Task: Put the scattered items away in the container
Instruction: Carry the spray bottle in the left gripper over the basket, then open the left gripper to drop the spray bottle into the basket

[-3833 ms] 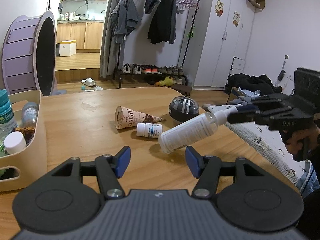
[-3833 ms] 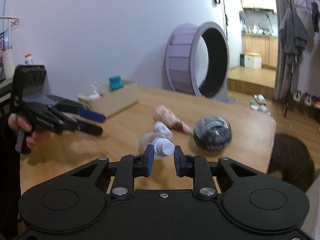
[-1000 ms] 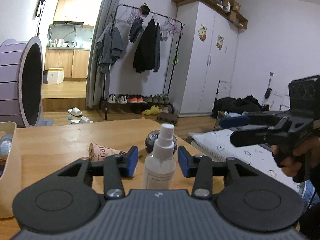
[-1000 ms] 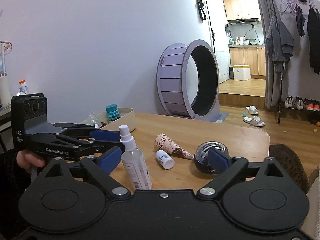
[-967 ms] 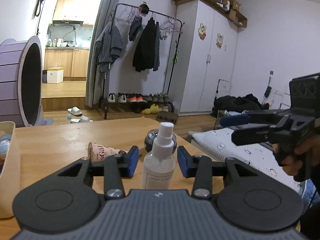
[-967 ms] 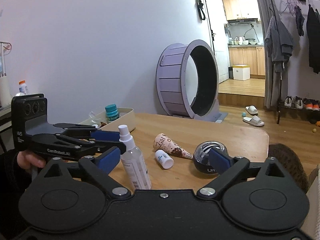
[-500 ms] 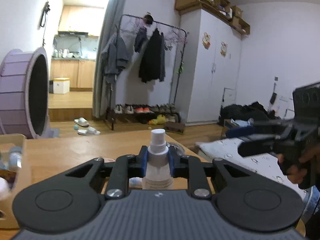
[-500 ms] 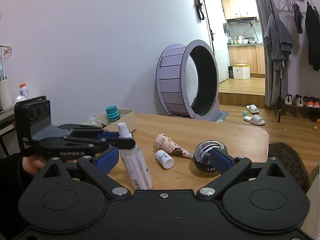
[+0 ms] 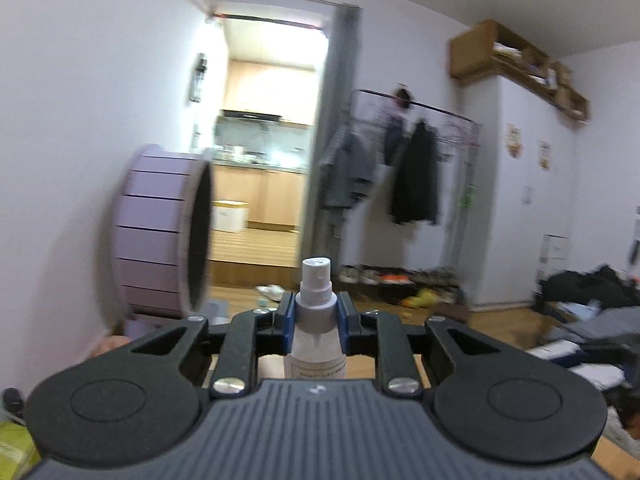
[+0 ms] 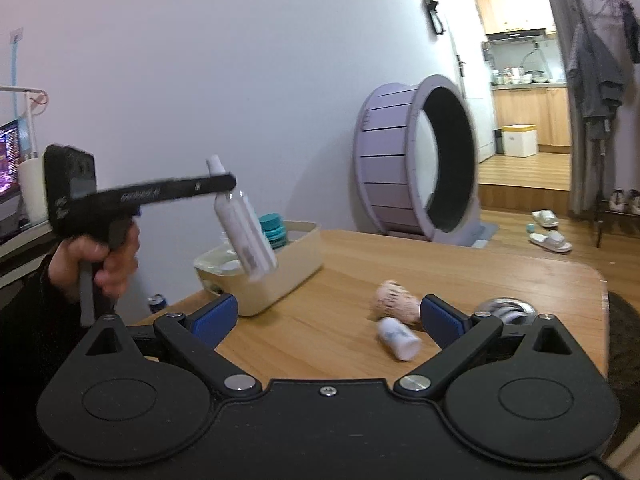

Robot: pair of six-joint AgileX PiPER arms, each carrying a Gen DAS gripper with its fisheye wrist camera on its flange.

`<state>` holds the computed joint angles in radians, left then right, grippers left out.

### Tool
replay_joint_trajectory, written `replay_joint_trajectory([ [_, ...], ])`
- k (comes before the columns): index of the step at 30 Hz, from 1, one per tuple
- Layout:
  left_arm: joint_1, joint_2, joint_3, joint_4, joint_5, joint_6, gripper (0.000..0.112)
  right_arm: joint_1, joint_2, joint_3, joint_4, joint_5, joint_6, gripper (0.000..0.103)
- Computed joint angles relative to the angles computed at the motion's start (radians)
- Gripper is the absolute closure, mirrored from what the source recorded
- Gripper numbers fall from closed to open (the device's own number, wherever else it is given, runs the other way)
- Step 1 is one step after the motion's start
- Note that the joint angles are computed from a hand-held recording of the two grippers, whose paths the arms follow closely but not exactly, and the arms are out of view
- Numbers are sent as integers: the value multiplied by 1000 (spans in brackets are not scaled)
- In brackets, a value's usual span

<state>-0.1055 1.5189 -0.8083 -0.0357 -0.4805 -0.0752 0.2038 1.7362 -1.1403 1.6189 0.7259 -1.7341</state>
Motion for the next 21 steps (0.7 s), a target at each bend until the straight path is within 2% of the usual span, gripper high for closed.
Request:
replay_joint_trajectory([
  [4, 30, -8, 4, -161, 23, 170, 92, 52, 30, -34, -21, -5, 26, 5],
  [9, 63, -6, 4, -222, 46, 250, 92, 102, 48, -59, -69, -27, 64, 5],
  [14, 39, 66, -27, -325, 70, 413, 92, 121, 41, -55, -98, -40, 91, 5],
  [18, 22, 100, -29, -347, 44, 469, 92, 122, 32, -50, -111, -42, 102, 5],
  [21, 39, 88, -38, -343, 78, 428, 91, 117, 23, -43, -113, -37, 101, 5],
])
